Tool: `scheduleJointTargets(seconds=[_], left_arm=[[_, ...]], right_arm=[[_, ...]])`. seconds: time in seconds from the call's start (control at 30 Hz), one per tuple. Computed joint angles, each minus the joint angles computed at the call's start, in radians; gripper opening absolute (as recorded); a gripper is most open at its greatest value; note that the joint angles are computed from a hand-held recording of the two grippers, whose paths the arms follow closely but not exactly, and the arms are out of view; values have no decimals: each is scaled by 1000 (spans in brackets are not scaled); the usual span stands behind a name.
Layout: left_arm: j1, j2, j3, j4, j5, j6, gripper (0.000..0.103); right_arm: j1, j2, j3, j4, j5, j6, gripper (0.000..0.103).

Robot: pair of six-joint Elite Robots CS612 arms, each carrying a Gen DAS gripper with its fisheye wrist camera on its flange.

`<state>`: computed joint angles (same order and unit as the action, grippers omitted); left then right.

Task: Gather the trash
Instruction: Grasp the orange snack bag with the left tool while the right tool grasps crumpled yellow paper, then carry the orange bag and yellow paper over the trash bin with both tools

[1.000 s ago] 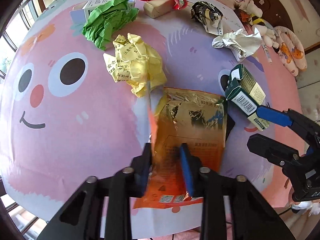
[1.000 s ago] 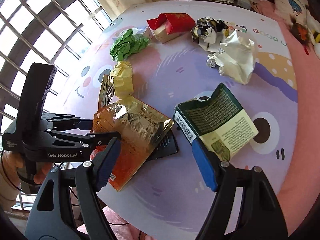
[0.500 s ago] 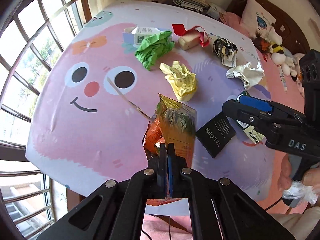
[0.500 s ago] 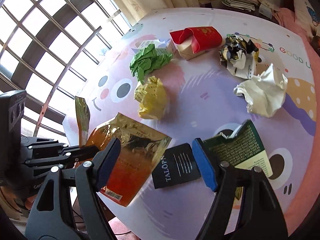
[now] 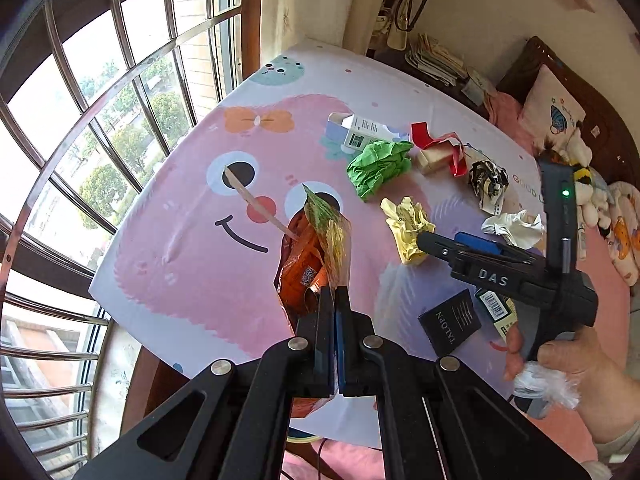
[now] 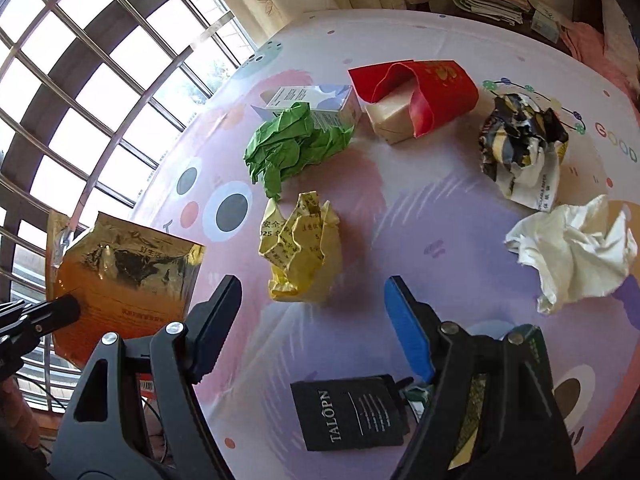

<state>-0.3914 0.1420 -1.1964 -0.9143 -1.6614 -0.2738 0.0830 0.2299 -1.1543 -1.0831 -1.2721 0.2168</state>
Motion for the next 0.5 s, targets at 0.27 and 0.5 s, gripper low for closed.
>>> scheduleJointTargets(seconds=[0.27, 0.5], left_arm=[[2, 1, -13, 5, 11, -5, 0], [14, -11, -24, 18, -14, 26, 0]], right_arm=[[14, -20, 104, -12, -17, 38, 49], [-11, 14, 38, -22, 154, 165, 37]])
